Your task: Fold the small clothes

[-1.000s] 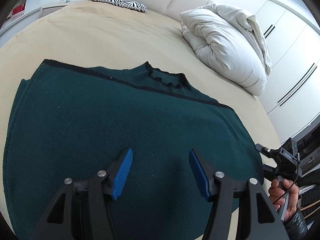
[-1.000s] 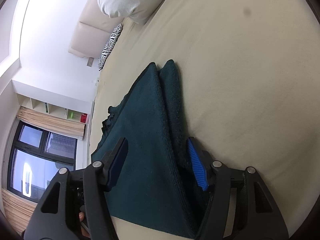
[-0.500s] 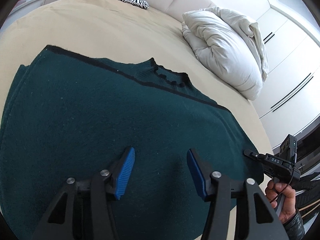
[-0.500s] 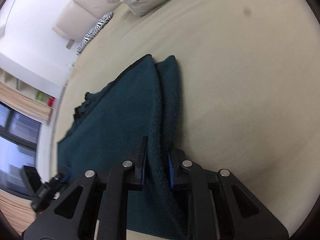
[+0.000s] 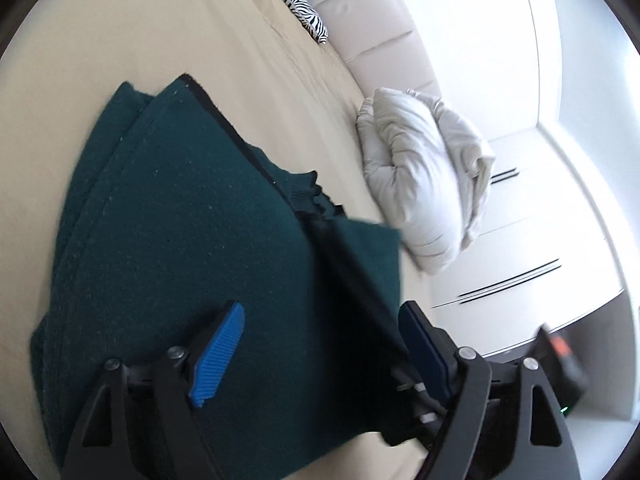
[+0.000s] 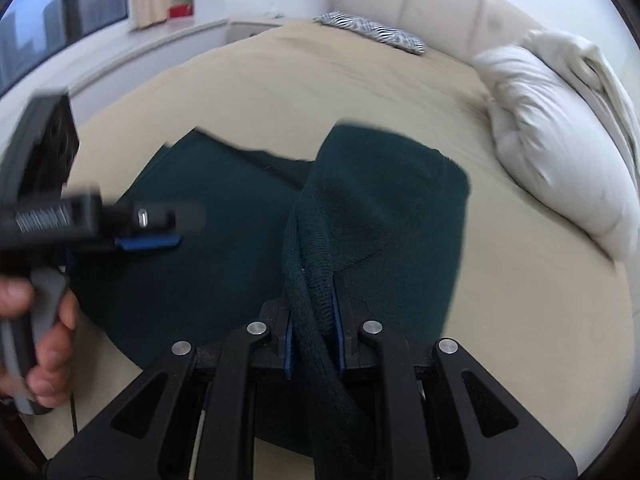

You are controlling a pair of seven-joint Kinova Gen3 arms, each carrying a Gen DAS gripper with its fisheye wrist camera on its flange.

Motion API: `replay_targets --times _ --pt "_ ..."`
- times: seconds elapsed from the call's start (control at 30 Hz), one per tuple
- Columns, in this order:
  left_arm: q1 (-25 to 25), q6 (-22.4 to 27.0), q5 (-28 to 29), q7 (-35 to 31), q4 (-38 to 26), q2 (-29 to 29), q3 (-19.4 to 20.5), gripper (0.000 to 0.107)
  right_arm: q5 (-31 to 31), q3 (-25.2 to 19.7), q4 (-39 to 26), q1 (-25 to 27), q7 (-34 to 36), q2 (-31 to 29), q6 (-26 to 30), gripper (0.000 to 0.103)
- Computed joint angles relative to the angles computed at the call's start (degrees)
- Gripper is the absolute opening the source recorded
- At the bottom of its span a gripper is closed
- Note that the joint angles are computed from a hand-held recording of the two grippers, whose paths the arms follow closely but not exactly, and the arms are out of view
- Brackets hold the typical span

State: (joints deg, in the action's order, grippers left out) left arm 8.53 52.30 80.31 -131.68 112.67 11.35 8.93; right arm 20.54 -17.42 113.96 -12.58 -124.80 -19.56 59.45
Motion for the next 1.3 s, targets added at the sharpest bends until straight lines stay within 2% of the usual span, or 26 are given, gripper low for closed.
replay_targets --times 0.07,0.1,0.13,0.27,0.33,0.43,0.47,0.5,0.57,0.6,0.67,0.8,0.87,0.93,0.97,1.07,1.17,1.3 --pt "-1.2 1.2 0.3 1.2 -1.1 1.3 1.4 0.084 0.8 -1.5 0.8 -0.2 -1.2 0.9 -0.4 0.013" --pt "-0.2 1.2 -0.9 3.1 -2.3 1.6 0.9 0.084 1.4 -2.2 1.3 -0.5 -1.8 1.0 -0.4 0.013" --pt "0.9 1.1 -2.7 5.4 -4.0 2.4 0.8 0.084 2.0 -2.8 1.6 -0.7 -2.3 1.0 -0.2 0.013" --pt "10.3 4.3 -12.0 14.4 -14.0 7.2 -3.9 0.084 4.6 -3.7 1.6 -1.7 -3.5 0.9 0.4 0.013" --pt "11.4 4.9 -16.2 18.7 -18.0 9.3 -2.7 0.08 5.0 -3.7 2.0 -2.1 -3.7 0.6 -0.1 0.013" --pt "7.3 4.4 -19.3 22.3 -20.8 11.9 4.1 0.061 5.0 -4.0 3.1 -3.1 -3.7 -0.2 -0.6 0.014" --pt "6.1 4.2 -20.4 23.0 -21.4 12.6 6.2 0.049 4.6 -3.9 3.3 -3.4 -3.4 -0.5 -0.9 0.013" --pt "5.9 4.2 -21.6 23.7 -22.5 13.1 7.2 0.033 4.1 -3.5 3.7 -3.7 -2.7 -0.9 -1.2 0.014" --pt "6.1 4.3 -23.0 24.4 -23.3 13.2 7.8 0.017 3.1 -3.0 4.1 -3.8 -1.8 -1.7 -1.7 0.014" --pt "5.9 3.9 -22.7 24.1 -22.9 13.0 8.1 0.014 2.5 -2.5 4.2 -3.7 -1.2 -2.1 -1.9 0.014" --pt "5.0 3.5 -21.5 22.7 -21.8 12.3 8.7 0.013 0.3 0.9 4.5 -3.8 2.4 -2.5 -3.1 0.016" --pt "3.5 4.4 -21.9 21.6 -20.8 10.4 8.0 0.012 -8.2 6.6 4.7 -4.8 9.8 -6.1 -4.3 0.025" --pt "2.9 5.0 -22.2 21.4 -21.1 10.2 7.4 0.012 -12.9 11.9 5.5 -7.8 13.7 -10.0 -5.0 0.037" --pt "1.9 5.9 -22.5 20.9 -21.1 9.6 6.8 0.012 -17.5 15.0 6.7 -7.3 17.3 -14.8 -6.8 0.056" --pt "1.2 6.3 -22.8 20.8 -20.9 9.0 6.3 0.012 -19.5 17.2 7.5 -7.6 18.7 -17.4 -7.9 0.058" --pt "-0.4 7.9 -24.4 21.1 -21.3 8.1 4.9 0.012 -23.6 23.7 9.4 -6.8 21.5 -21.8 -10.4 0.06" --pt "-2.0 9.3 -26.2 21.5 -21.7 7.6 3.6 0.012 -23.6 24.5 10.0 -2.4 22.4 -19.8 -10.5 0.06" --pt "-3.9 10.6 -27.9 22.4 -22.7 7.7 2.5 0.012 -26.2 26.5 11.7 -2.6 27.1 -16.0 -13.8 0.06"
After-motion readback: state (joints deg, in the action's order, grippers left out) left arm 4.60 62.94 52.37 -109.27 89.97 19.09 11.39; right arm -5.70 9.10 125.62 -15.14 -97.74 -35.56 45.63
